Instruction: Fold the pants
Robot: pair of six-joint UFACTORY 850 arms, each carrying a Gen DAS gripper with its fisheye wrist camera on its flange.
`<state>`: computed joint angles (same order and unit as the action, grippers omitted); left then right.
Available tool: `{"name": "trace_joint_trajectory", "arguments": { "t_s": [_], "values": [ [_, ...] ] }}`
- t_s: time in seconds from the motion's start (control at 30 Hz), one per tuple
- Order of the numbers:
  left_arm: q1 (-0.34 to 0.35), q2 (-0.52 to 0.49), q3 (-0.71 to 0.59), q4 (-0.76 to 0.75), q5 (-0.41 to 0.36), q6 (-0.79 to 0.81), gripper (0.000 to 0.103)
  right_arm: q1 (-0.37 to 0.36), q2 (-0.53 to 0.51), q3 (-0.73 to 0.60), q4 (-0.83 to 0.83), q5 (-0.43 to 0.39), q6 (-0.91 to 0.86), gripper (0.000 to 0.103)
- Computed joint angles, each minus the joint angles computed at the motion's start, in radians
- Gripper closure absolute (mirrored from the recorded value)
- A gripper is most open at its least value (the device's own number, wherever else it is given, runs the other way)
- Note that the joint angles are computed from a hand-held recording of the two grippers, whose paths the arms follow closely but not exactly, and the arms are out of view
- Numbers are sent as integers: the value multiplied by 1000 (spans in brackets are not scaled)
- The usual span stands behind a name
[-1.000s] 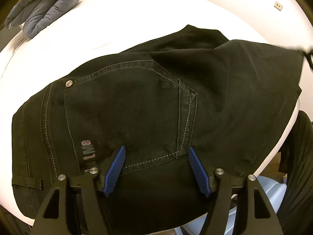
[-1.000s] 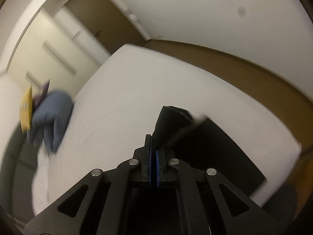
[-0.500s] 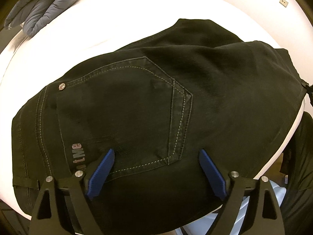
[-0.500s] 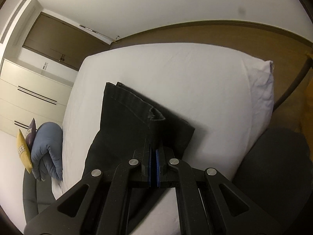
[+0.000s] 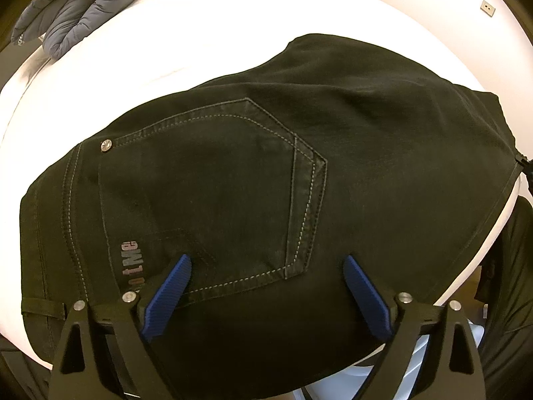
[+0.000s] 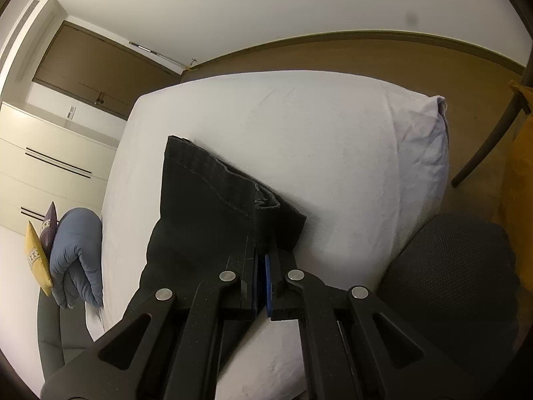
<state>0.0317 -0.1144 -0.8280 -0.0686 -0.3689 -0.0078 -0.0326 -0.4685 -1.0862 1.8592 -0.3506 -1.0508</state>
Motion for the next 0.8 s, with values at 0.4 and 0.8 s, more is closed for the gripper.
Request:
{"name": "trace_joint_trajectory", "arguments": {
  "t_s": [0.4, 0.8],
  "values": [
    [29, 55, 48, -42, 17, 24, 7, -37, 109, 44, -58, 86, 2, 89],
    [15, 89, 76, -76, 89, -10, 7, 225, -223, -374, -542, -381, 160, 89]
  ]
}}
